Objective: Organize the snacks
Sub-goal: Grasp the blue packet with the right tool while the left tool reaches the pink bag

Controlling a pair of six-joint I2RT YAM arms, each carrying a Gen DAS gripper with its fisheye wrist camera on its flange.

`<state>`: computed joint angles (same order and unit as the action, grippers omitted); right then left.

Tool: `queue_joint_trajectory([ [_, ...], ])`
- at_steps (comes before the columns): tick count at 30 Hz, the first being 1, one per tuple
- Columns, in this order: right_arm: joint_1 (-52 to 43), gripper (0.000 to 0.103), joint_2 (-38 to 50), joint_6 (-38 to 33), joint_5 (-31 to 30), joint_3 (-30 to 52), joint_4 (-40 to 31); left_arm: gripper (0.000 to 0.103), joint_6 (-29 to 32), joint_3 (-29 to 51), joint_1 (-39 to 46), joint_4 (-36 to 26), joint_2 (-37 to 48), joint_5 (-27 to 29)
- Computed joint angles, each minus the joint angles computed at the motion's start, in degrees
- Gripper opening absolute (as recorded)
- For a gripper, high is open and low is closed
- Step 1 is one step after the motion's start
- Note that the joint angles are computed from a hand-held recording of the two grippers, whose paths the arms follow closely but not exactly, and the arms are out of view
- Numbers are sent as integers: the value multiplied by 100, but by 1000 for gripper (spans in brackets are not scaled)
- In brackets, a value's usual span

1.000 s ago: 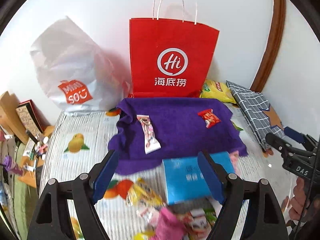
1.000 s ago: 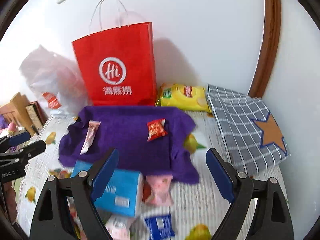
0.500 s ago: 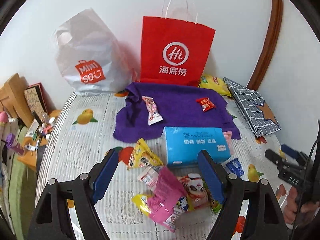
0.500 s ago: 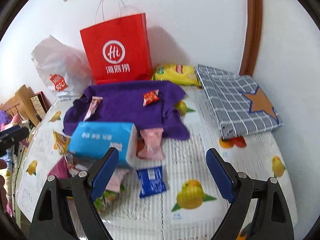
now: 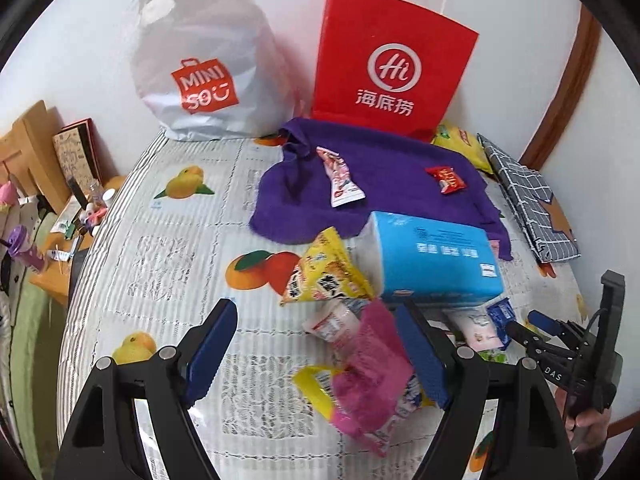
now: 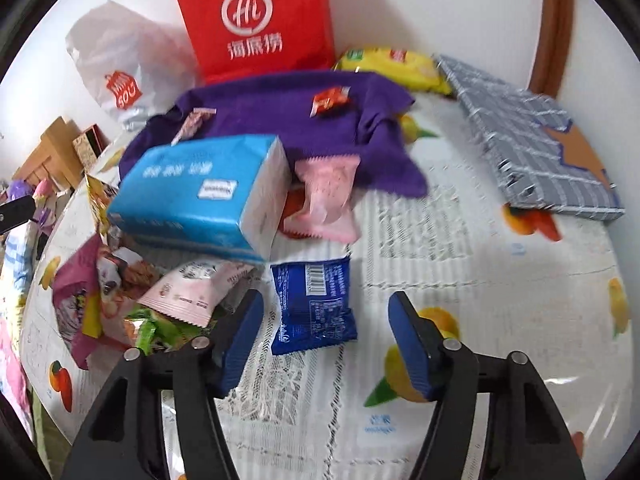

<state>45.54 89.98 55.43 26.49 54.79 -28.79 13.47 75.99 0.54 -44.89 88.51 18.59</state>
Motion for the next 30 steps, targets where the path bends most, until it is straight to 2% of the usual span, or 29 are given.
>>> queue_joint_trajectory([
  [6,-194,63,452,-198,-284,53,261,80,-25,134,162,-52,253,84],
  [9,-160,56,622,-237,-163,155,189,80,53,104,219,-34,263,53],
  [11,-101,46,672,-263,-17,194,128,80,132,57,247,-27,252,7],
  [13,-104,44,649,-290,6,169,137,80,202,-3,299,-42,243,0],
  [17,-99,43,455,-234,-23,71,152,80,281,-86,383,-134,228,126],
  [23,97,43,73,68,336,49,-176,81,424,-341,293,-272,33,338],
  [25,139,43,34,156,396,58,-264,85,393,-445,244,-320,13,459],
  [30,341,43,-132,357,506,-72,-393,86,233,-752,123,-284,-13,617],
])
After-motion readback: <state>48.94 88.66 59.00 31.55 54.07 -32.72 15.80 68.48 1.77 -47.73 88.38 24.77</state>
